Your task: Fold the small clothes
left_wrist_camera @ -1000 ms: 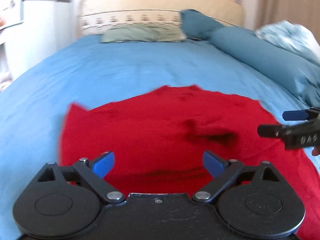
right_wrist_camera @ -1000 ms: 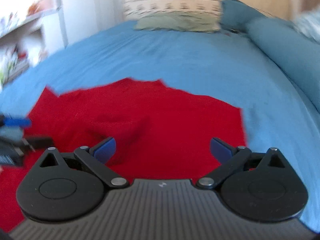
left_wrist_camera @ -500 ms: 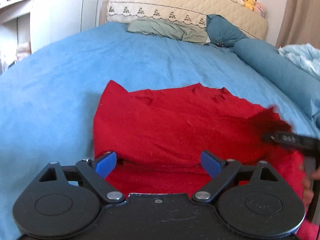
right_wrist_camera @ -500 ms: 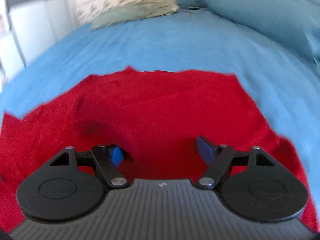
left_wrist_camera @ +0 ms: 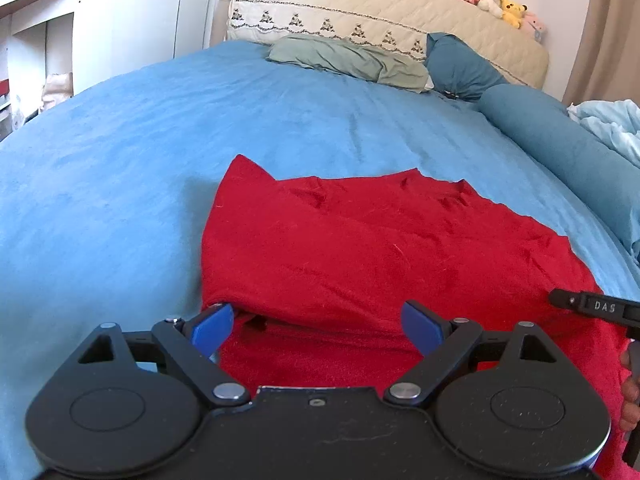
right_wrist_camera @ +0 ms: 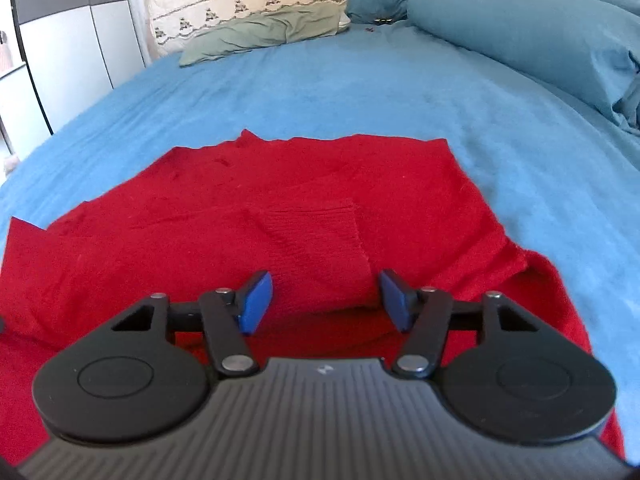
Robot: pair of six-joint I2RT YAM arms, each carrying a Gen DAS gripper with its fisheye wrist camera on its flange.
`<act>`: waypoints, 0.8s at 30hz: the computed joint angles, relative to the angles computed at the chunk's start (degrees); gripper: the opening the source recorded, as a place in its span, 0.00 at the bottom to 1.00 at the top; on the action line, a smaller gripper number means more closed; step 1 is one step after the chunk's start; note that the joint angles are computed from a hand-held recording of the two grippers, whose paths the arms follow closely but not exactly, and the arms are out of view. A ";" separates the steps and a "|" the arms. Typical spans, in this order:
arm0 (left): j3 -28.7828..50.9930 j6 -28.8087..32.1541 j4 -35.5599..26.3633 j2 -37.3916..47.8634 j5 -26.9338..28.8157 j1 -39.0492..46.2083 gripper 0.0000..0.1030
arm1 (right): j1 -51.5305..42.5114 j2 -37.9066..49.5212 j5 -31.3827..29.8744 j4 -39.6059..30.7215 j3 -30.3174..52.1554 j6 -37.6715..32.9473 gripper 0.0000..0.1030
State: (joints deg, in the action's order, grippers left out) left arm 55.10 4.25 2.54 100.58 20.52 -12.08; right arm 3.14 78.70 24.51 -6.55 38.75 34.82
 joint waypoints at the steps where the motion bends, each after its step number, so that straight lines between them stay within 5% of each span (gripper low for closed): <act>1: -0.05 0.23 0.22 0.05 -0.09 -0.01 0.90 | 0.49 0.14 0.50 0.09 -0.12 -0.03 0.68; 3: -0.03 0.70 0.18 0.21 -0.80 -0.28 0.90 | 1.06 0.60 0.95 0.74 -0.09 -1.06 0.55; 5: 0.08 0.84 0.11 0.47 -1.14 -0.32 0.90 | 0.94 1.42 -0.10 0.82 1.04 -2.74 0.28; 6: 0.17 0.83 0.13 0.69 -1.07 -0.19 0.90 | 1.19 1.90 -0.26 0.19 2.01 -3.71 0.24; 13: 0.01 2.70 1.61 2.15 -2.17 0.35 0.89 | -2.35 -0.60 -2.43 -5.75 11.98 -12.22 0.23; 16: 0.11 2.73 3.24 3.50 -7.04 -0.15 0.89 | -5.49 -3.23 -0.83 -8.93 15.70 -16.67 0.23; 24: 3.92 -2.54 3.38 7.58 -9.25 1.42 0.84 | -17.68 -5.92 -8.97 -6.17 4.62 -16.79 0.23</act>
